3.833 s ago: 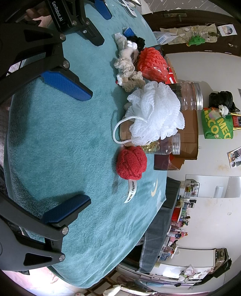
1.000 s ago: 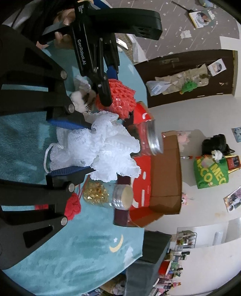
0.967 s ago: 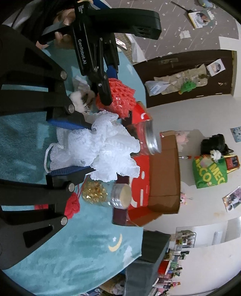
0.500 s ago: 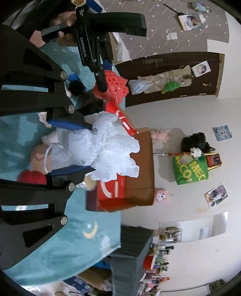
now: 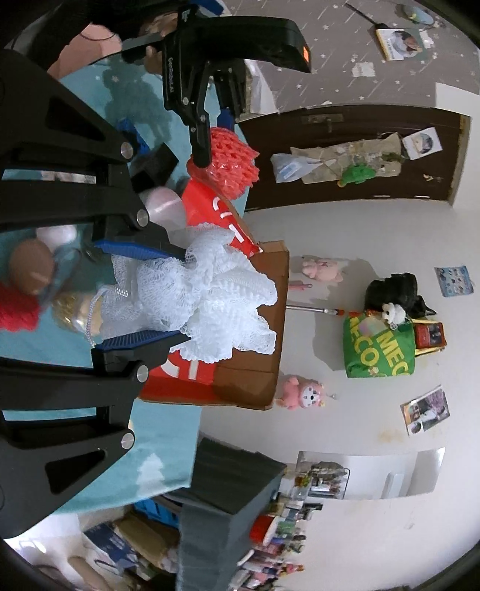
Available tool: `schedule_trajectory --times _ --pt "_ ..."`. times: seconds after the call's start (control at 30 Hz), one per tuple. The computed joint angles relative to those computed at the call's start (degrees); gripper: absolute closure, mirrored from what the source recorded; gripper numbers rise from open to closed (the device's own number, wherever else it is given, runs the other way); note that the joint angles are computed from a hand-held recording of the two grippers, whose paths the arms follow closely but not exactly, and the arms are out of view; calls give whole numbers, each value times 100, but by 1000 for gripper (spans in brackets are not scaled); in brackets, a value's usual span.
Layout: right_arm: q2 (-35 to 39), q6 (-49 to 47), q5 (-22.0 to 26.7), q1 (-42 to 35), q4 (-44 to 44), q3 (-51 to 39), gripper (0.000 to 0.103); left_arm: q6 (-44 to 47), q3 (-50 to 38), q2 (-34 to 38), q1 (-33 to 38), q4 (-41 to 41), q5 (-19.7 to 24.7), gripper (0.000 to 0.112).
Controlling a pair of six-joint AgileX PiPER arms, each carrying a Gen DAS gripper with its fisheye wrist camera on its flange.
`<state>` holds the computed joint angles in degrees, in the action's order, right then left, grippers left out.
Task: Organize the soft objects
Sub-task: 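Carry the red net and white puff into the red-lined cardboard box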
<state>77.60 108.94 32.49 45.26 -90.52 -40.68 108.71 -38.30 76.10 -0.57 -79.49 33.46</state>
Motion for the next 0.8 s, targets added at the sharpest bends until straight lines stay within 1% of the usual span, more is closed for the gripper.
schedule_trajectory --times 0.07,0.17,0.2,0.27,0.37,0.5,0.53,0.63,0.7,0.8 --pt "124 -825 -383 -387 495 -366 71 -580 -488 307 -153 573 -72 69" --pt "555 -2328 -692 -876 1490 -1064 71 -1170 -1052 702 -365 1171 -256 69" --pt "712 -2808 -715 -990 1844 -1291 71 -1518 -1352 920 -471 1526 -314 69" --pt "1166 -3954 -858 -1319 2740 -1860 71 -1977 -1717 1204 -583 1947 -320 69" --pt "1840 -5672 -858 -1704 4179 -2709 71 -3123 -2532 1895 -887 3038 -431 69" --pt "2910 -7437 -447 -2104 5612 -4057 71 -4467 -3578 2768 -1196 4225 -295 69" --pt "3125 -7660 -374 -2179 5815 -4312 71 -4636 -3764 2921 -1221 4367 -247 69" --pt "3957 -8657 99 -2456 6857 -5455 71 -5462 -4713 3670 -1349 4920 192 69" --pt "4569 -9160 557 -2634 7524 -6358 71 -5874 -5163 4038 -1428 5216 307 69" --pt "5311 -9344 1131 -2741 7760 -7479 71 -6600 -5992 4666 -1532 5749 573 69"
